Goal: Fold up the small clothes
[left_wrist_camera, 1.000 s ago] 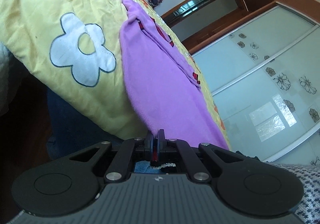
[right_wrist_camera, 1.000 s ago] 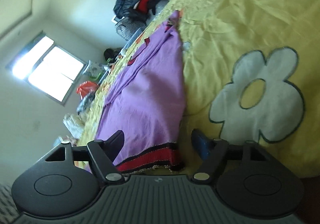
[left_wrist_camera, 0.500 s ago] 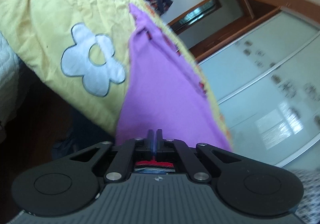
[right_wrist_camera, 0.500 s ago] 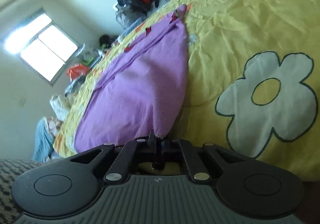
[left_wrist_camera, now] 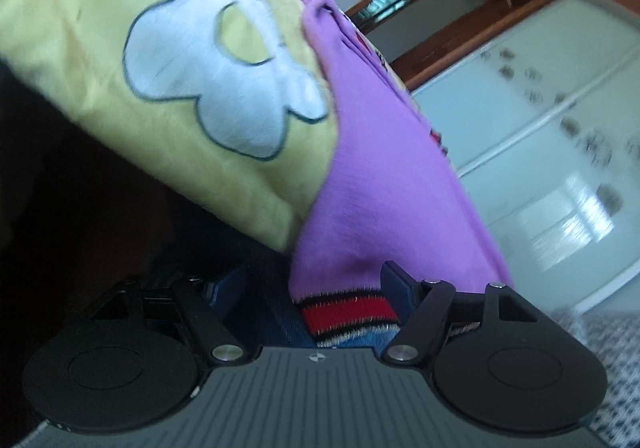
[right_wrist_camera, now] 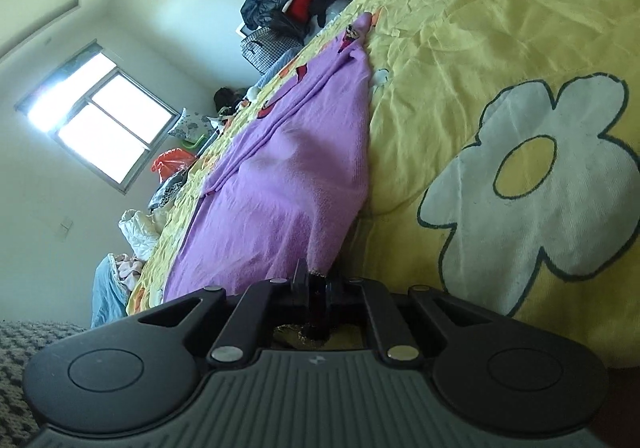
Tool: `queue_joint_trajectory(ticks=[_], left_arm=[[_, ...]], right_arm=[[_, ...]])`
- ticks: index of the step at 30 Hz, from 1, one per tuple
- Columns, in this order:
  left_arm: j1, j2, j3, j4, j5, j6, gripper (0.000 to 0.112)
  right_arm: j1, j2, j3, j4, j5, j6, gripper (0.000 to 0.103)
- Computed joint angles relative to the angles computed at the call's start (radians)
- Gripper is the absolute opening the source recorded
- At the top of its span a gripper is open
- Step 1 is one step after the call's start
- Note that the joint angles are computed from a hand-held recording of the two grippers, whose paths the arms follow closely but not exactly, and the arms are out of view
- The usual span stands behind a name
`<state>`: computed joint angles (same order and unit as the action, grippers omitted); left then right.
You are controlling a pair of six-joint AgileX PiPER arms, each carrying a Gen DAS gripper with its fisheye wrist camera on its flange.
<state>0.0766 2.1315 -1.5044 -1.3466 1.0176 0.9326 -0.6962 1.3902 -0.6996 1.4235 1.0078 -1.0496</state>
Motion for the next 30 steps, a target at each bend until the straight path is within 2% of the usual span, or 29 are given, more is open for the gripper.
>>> queue_joint_trajectory(ticks=[1,2,4,6,7,8,10,14,16,18,20,22,23,25,28,30], left_arm=[[0.009,0.018,0.005,-0.048,0.027,0.026,0.068],[0.012,0.029,0.008,-0.074,0.044,0.044,0.058],[0.007,0.037,-0.006,-0.067,0.074,0.059,0.045],[-0.007,0.054,-0.060,-0.005,0.129,0.024,0.026],[-0.013,0.056,-0.071,0.018,0.149,0.014,0.009],[-0.015,0.048,-0.059,0.019,0.161,0.024,0.002],[-0.017,0.020,-0.009,-0.002,0.159,0.058,0.003],[-0.018,-0.052,0.106,-0.071,0.107,0.100,0.003],[-0.026,-0.087,0.138,-0.077,0.088,0.097,0.002],[-0.024,-0.125,0.163,-0.083,0.089,0.103,0.002],[-0.014,-0.138,0.169,-0.099,0.110,0.099,0.002],[-0.003,-0.149,0.174,-0.123,0.129,0.096,0.002],[-0.003,-0.156,0.173,-0.142,0.134,0.095,0.002],[0.018,-0.169,0.181,-0.184,0.165,0.097,0.002],[0.018,-0.184,0.182,-0.232,0.167,0.108,0.002],[0.004,-0.175,0.140,-0.255,0.164,0.089,0.002]], right_arm=[[0.004,-0.004,0.002,0.001,-0.006,0.002,0.006],[0.010,-0.010,0.005,0.003,-0.016,-0.004,0.006],[0.024,-0.025,0.017,0.016,-0.041,-0.017,0.008],[0.034,-0.023,0.018,0.029,-0.038,-0.025,0.013],[0.030,-0.015,0.016,0.034,-0.026,-0.023,0.017],[0.020,0.001,0.014,0.041,-0.004,-0.008,0.017],[0.006,0.022,0.007,0.044,0.022,0.027,0.017],[0.020,0.003,0.004,0.020,0.006,0.049,0.017],[0.013,0.016,-0.020,-0.010,0.032,0.085,0.017],[0.012,0.013,-0.013,0.002,0.041,0.070,0.020],[0.021,0.016,-0.011,0.000,0.052,0.062,0.018],[0.010,0.009,0.014,0.042,0.077,0.030,0.007],[0.005,-0.004,0.027,0.065,0.078,0.028,0.007],[-0.030,-0.012,0.053,0.141,0.135,-0.022,0.006],[-0.044,-0.023,0.029,0.188,0.157,-0.042,0.006],[-0.033,-0.026,0.002,0.213,0.134,-0.050,0.006]])
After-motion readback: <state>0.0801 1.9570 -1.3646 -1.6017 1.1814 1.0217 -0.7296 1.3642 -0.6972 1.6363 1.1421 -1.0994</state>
